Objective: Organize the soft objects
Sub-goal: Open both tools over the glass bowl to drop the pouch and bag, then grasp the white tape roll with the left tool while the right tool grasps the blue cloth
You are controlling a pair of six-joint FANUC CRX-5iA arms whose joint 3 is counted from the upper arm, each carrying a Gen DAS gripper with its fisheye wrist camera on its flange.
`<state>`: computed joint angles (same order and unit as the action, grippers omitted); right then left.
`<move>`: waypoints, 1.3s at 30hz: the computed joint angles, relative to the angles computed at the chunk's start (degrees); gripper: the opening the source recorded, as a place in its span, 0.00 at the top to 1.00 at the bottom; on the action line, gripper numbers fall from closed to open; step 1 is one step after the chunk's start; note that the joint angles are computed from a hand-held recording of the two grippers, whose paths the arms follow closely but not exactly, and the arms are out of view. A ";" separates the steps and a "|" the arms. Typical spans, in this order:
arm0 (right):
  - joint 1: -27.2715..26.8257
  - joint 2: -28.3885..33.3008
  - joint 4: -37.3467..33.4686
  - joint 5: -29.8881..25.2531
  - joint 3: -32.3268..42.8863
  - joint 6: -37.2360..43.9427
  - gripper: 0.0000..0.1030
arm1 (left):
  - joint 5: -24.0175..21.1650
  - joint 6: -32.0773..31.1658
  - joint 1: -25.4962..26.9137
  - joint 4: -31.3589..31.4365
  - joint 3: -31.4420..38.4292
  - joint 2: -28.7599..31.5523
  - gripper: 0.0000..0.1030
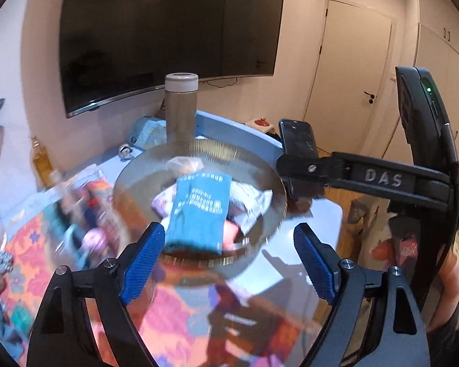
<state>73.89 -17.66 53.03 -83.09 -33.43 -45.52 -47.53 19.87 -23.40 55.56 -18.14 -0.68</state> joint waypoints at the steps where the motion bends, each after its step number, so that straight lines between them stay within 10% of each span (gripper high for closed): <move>1: 1.01 0.34 0.16 -0.44 0.30 -0.17 0.27 | -0.64 -0.86 1.56 -0.09 -1.80 -2.11 0.17; 13: 3.94 14.97 6.06 12.12 12.19 19.75 0.10 | 0.44 -7.31 29.90 1.76 -11.84 -19.98 0.11; 20: -2.21 27.47 -0.51 25.56 24.68 34.52 0.09 | -2.01 -2.72 44.22 1.12 -7.83 -17.17 0.10; 29: -8.05 39.19 -14.30 30.96 38.62 50.93 0.09 | -3.61 0.37 44.13 -7.72 -9.92 -5.32 0.04; 39: -11.61 51.13 -13.64 26.72 55.50 60.30 0.11 | -3.91 -1.42 41.95 -6.52 -10.78 0.10 0.04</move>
